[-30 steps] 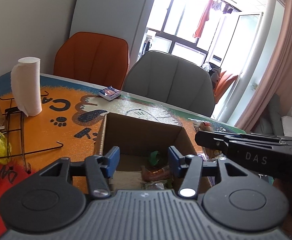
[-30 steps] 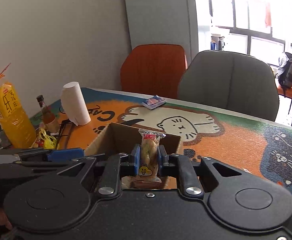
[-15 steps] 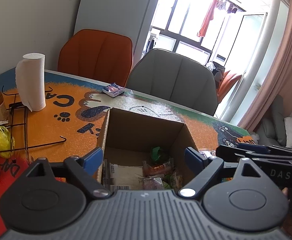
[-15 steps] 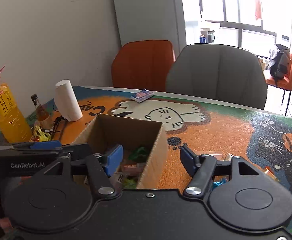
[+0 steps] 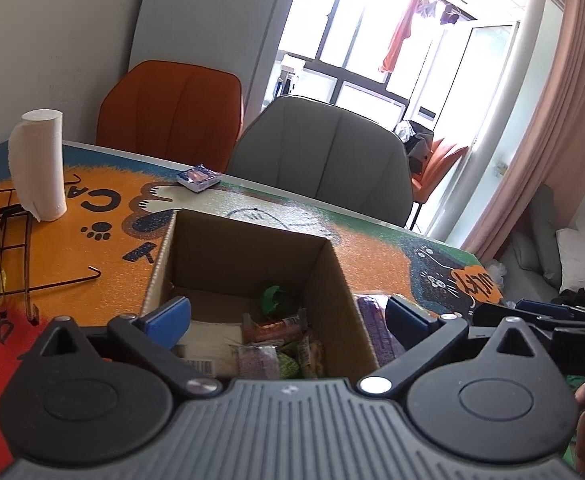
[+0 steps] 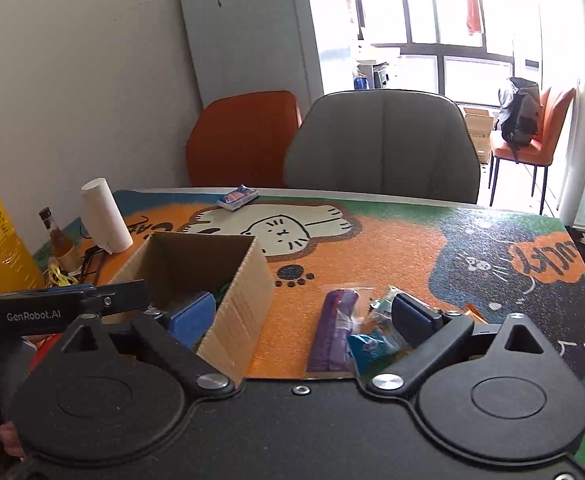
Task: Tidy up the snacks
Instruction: 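Withdraw both grippers from the box back toward the snack pile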
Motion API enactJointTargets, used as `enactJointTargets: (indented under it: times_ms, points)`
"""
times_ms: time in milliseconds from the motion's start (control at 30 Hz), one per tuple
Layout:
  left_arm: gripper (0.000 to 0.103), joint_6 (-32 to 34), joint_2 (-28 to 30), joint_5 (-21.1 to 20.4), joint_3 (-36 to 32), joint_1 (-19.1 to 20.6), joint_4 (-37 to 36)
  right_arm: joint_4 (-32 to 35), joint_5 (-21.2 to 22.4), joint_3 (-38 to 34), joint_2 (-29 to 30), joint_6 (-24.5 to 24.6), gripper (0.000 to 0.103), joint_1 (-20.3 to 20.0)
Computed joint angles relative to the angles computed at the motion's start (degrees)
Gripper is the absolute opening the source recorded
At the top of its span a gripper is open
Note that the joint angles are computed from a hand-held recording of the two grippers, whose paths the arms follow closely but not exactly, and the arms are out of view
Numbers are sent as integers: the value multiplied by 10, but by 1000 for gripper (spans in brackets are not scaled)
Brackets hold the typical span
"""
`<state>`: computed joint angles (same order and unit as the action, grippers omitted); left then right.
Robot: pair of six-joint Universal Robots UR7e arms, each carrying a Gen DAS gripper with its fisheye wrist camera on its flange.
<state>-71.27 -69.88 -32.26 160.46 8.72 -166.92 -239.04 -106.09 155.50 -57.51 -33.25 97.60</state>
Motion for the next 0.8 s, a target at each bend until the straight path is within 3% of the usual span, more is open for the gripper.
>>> enactJointTargets:
  times_ms: [300, 600, 800]
  points:
    - [103, 60, 63, -30, -21, -2, -88, -23, 5, 31, -40, -4, 103, -35]
    - [103, 101, 129, -38, -48, -4, -155, -60, 50, 66, -80, -16, 103, -114]
    - [102, 129, 163, -45, -74, 3, -178, -29, 93, 83, -133, -20, 103, -170]
